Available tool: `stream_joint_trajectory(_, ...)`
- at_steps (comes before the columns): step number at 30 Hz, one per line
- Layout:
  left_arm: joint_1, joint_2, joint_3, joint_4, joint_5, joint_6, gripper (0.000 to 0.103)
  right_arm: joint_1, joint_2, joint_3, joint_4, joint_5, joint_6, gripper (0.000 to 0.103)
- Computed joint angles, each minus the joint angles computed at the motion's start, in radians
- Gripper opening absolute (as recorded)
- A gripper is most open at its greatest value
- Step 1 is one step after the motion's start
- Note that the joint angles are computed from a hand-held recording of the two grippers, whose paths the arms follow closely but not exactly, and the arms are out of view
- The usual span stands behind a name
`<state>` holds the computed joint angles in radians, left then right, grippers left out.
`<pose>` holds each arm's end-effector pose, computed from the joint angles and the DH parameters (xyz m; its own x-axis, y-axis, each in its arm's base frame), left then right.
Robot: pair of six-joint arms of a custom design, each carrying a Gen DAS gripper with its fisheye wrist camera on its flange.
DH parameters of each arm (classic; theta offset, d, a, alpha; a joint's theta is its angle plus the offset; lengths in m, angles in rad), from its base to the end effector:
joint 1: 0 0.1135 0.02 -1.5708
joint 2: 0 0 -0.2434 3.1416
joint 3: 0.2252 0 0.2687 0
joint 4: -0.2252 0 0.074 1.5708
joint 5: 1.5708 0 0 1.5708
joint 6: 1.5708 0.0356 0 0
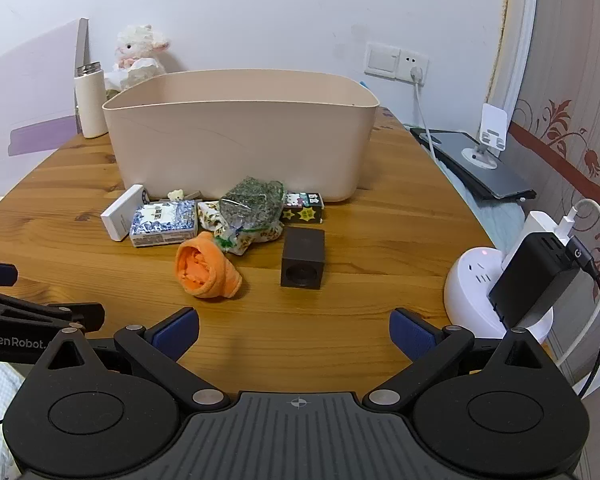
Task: Organize objects
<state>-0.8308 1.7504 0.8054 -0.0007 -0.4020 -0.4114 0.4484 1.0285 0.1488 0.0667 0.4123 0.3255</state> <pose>0.2315 -0.2328 0.0893 -0.7112 0.2331 -0.6632 0.2628 0.9632 0.0568 0.1691 0.0655 0.0810 -0.6678 0.0039 -0.7443 0.0681 0.9961 -0.0560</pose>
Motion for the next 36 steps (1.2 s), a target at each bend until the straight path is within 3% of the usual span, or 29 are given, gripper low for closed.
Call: stream_joint_trajectory(36, 0.028, 0.031, 0.022, -0.002, 0.008, -0.015, 0.103, -0.046, 0.097, 0.026, 0.046, -0.042, -0.013, 0.103)
